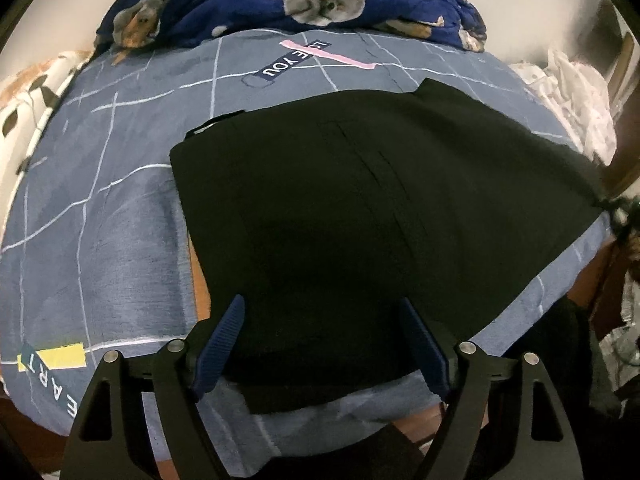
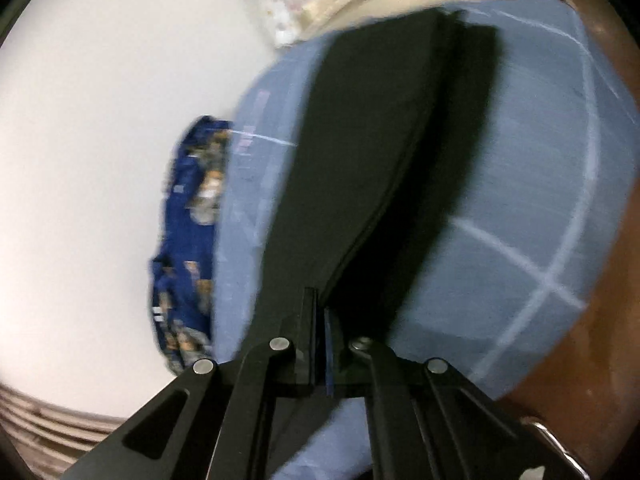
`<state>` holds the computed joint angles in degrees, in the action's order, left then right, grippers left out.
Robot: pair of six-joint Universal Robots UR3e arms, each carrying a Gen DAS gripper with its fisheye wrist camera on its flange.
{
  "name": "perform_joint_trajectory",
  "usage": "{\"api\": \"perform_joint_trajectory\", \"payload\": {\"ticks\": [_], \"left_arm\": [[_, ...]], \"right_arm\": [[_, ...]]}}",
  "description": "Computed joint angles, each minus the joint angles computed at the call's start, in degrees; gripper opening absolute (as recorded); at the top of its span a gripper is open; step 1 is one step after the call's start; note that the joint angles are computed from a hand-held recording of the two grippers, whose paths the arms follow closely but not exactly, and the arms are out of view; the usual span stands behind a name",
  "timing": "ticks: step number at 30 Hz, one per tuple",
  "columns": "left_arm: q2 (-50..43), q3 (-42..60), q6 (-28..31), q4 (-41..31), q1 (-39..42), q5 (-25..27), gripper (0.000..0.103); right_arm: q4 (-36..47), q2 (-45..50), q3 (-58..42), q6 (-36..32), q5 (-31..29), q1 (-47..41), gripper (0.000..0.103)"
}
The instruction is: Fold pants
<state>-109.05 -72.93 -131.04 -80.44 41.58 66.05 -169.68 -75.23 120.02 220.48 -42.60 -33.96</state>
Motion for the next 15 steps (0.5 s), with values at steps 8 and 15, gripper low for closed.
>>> {"api": "perform_joint_trajectory", "payload": {"ticks": [8,15], "left_arm": [[0.47,-1.19,-0.01,2.1,-0.19,1.68,0.082],[2.05,-4.89,1.05,5.42,-0.13,1.56,0.089]], "right_arm": [[-10.2,6.44,-0.7,5.95,6.35,0.23,0.04],[-9.86,8.69,-6.92,8.49,6.02,11.48,0.053]]}}
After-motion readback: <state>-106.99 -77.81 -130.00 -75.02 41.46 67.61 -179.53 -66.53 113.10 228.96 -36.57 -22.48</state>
